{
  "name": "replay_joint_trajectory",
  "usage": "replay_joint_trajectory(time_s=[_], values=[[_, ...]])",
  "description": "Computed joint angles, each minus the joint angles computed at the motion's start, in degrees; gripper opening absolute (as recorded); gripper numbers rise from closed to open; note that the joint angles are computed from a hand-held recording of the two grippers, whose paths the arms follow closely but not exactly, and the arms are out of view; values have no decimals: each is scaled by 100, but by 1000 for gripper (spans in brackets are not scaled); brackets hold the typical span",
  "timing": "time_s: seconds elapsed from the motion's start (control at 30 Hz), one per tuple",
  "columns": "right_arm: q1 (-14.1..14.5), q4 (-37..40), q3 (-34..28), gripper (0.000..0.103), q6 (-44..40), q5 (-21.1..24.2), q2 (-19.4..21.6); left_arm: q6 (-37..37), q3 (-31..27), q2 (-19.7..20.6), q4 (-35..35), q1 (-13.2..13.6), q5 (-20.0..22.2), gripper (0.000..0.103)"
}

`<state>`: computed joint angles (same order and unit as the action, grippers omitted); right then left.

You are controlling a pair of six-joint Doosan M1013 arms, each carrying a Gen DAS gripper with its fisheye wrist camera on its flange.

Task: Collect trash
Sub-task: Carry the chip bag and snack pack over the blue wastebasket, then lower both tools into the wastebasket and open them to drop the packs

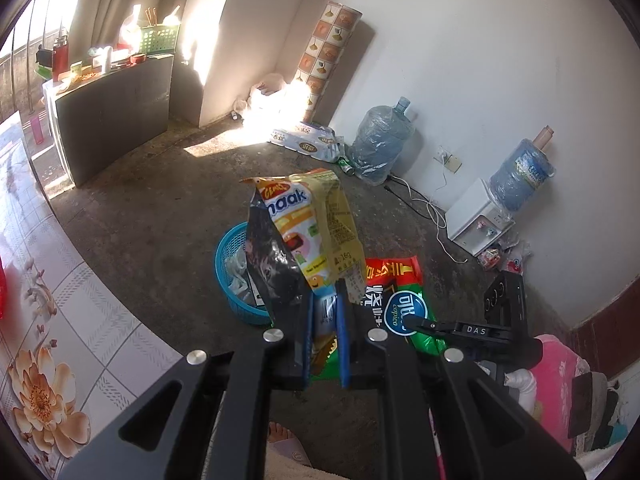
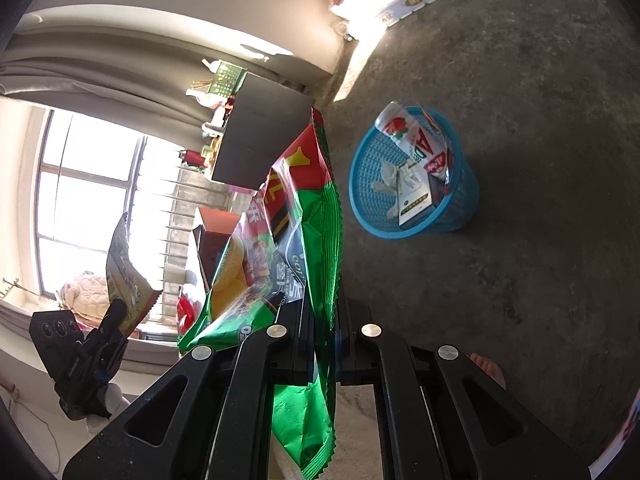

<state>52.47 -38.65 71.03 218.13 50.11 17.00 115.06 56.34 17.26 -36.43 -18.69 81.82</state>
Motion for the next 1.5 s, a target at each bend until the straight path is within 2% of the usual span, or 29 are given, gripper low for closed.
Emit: replay_joint_trajectory(time_s=[0.27,0.57,0.77,0.97,1.03,1.1,1.17,1.23,1.37,1.5], values=[[24,-64,278,5,533,242,-134,-141,-261,301,309,-277,259,10],[59,86,206,6,823,1346,-58,-531,-619,687,479,-378,453,10],[-198,213,-298,6,6,1835,329,-727,-737,854,622,-379,487,10],[-581,95,-811,7,-1011,1840,843,-829,-886,993,791,-392,498,10],[-690,74,-1013,12,-1262,1936,1069,-863,-923,1042,847,-389,502,10],[-821,294,-1105,31,-1519,1905,1258,-914,-975,1102,923,-390,535,10],[-956,747,-1062,32,-1797,1642,1362,-975,-1043,1171,990,-396,604,10],[-1004,1052,-1053,32,-1909,1679,1430,-1004,-1125,1243,1045,-395,675,10],[-921,866,-853,40,-1442,1692,1331,-983,-1327,1394,1142,-432,817,10],[-771,454,-722,45,-927,1960,1189,-1206,-1935,1837,1147,-543,1411,10]])
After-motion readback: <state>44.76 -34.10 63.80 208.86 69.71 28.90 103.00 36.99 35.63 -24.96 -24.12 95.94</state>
